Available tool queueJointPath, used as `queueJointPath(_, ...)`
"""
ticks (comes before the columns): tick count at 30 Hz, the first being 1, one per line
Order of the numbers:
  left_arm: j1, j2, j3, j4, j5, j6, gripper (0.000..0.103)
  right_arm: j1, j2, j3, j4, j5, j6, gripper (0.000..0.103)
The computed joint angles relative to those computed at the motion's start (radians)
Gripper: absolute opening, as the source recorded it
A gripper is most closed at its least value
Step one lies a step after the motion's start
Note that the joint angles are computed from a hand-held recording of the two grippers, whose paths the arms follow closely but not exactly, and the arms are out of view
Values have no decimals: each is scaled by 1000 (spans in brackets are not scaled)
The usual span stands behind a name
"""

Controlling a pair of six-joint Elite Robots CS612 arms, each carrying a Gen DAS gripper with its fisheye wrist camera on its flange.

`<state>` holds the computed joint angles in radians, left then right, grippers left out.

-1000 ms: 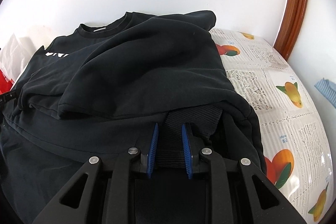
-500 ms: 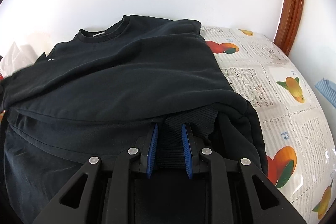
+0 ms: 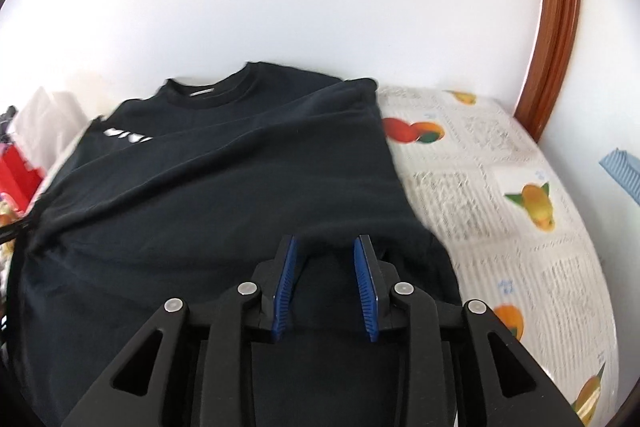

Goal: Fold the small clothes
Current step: 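Grasp the folded cuff with the left gripper while the right gripper holds the side, then release the cuff with the left gripper onto the sweatshirt body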

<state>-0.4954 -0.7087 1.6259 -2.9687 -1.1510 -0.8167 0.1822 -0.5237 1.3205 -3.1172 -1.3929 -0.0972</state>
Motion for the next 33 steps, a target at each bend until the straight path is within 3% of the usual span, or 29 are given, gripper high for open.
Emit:
queueJointPath(5,-2,-11,22,-16,-10,9,10,9,38,-69,107,-51,8,30)
queueJointPath(8,-7,-22,41,-38,-11,16,22,12,21,-48,121,-76,7,31)
queueJointPath(10,-12,-29,54,-56,-10,18,29,10,6,-21,101,-79,10,32)
queueJointPath(12,-23,-39,70,-71,13,17,31,9,-10,11,74,-94,16,46)
queueJointPath(14,-38,-51,88,-89,39,19,34,8,-28,52,26,-119,29,52)
queueJointPath(17,-59,-65,107,-109,69,41,38,7,-53,103,-20,-164,27,52)
queueJointPath(20,-81,-79,132,-141,91,58,40,-3,-92,173,-58,-161,20,52)
queueJointPath(24,-98,-94,159,-179,77,69,40,-8,-135,257,-129,-201,29,52)
queueJointPath(28,-109,-108,176,-187,33,105,40,-20,-177,329,-136,-190,52,52)
queueJointPath(33,-130,-123,194,-201,46,169,40,-28,-215,414,-163,-194,77,52)
